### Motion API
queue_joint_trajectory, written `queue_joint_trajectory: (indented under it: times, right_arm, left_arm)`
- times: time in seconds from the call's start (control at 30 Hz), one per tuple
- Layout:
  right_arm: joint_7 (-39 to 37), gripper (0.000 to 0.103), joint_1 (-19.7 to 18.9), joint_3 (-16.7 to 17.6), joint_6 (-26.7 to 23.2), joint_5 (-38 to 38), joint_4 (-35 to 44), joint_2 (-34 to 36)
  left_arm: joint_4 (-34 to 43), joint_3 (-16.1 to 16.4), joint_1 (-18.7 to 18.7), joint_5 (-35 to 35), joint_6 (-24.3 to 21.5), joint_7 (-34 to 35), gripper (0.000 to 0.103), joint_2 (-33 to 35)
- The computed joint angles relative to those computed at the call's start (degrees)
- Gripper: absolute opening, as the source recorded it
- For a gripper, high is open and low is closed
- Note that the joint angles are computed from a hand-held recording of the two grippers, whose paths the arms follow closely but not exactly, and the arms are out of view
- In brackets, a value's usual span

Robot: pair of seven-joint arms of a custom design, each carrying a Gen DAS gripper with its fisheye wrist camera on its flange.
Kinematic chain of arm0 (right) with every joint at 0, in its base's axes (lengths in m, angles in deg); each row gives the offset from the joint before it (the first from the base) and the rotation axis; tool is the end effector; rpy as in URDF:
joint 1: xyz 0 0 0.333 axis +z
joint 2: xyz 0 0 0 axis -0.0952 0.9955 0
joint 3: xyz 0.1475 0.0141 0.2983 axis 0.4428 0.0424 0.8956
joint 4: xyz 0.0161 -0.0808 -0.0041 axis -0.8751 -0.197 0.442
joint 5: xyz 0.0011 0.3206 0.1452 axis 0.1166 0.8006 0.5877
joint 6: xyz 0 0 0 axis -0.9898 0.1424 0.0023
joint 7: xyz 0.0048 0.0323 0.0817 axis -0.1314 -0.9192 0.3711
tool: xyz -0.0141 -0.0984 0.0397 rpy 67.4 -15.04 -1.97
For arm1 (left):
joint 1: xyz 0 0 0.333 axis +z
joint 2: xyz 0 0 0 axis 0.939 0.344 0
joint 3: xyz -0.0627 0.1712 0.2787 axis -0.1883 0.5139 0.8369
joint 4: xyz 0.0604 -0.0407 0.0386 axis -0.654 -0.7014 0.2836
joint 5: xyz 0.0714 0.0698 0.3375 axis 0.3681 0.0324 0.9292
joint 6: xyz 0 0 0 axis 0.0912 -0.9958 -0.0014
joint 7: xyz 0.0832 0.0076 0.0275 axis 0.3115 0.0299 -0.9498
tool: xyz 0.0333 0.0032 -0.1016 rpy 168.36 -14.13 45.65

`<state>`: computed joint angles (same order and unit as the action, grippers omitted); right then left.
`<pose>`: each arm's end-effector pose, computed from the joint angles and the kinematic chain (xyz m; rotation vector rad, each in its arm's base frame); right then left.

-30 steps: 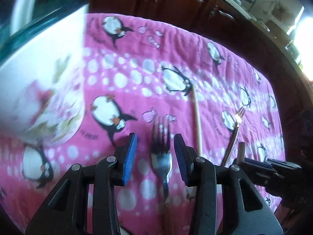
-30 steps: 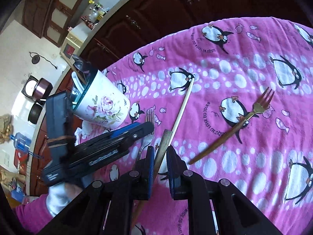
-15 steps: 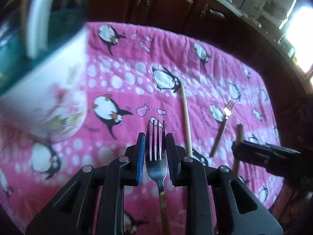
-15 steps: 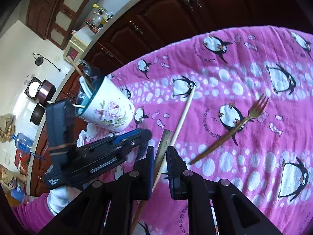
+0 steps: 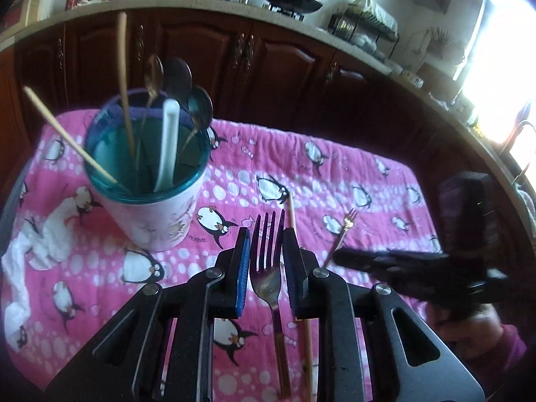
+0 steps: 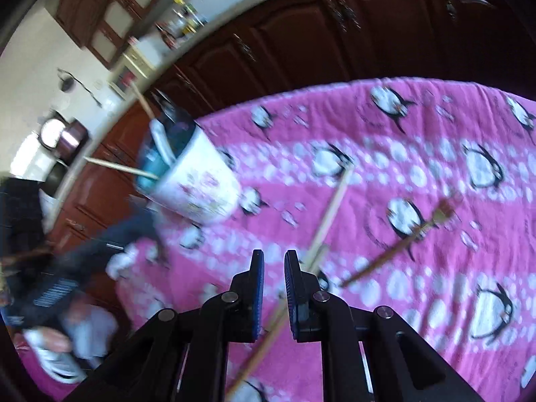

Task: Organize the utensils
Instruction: 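Grasp a silver fork with the left tool while the right tool grasps a wooden chopstick, then lift the fork over the holder with the left tool while the right tool carries the chopstick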

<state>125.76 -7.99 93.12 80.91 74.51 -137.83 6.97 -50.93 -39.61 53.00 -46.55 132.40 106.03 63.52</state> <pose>0.7077 0.0644 0.4069 -1.9199 1.4715 0.0513 0.6449 -0.2851 0.4472 -1.8274 1.9202 -1.1127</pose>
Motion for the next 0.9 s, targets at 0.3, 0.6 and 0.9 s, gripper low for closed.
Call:
queue_joint_trajectory:
  times: [0.3,0.6,0.9]
  right_arm:
    - [9.62,0.012,4.73,-3.5,-1.18,-11.1,2.26,4.13]
    - [10.57,0.012,2.98,0.3,1.94,-11.24,2.64,5.77]
    - [-1.85,0.01,-1.31,3.45,4.46,0.34,-5.31,-2.65]
  left_arm:
    - [-9.02,3.75,-2.38,2.63,3.86,-2.88,0.003,-7.64]
    - [-10.57,3.14,-1.31,3.55,4.41,-5.57,0.002,-8.39]
    - [-12.72,3.24,-0.73,4.24,5.79,-5.47,0.002,-11.84]
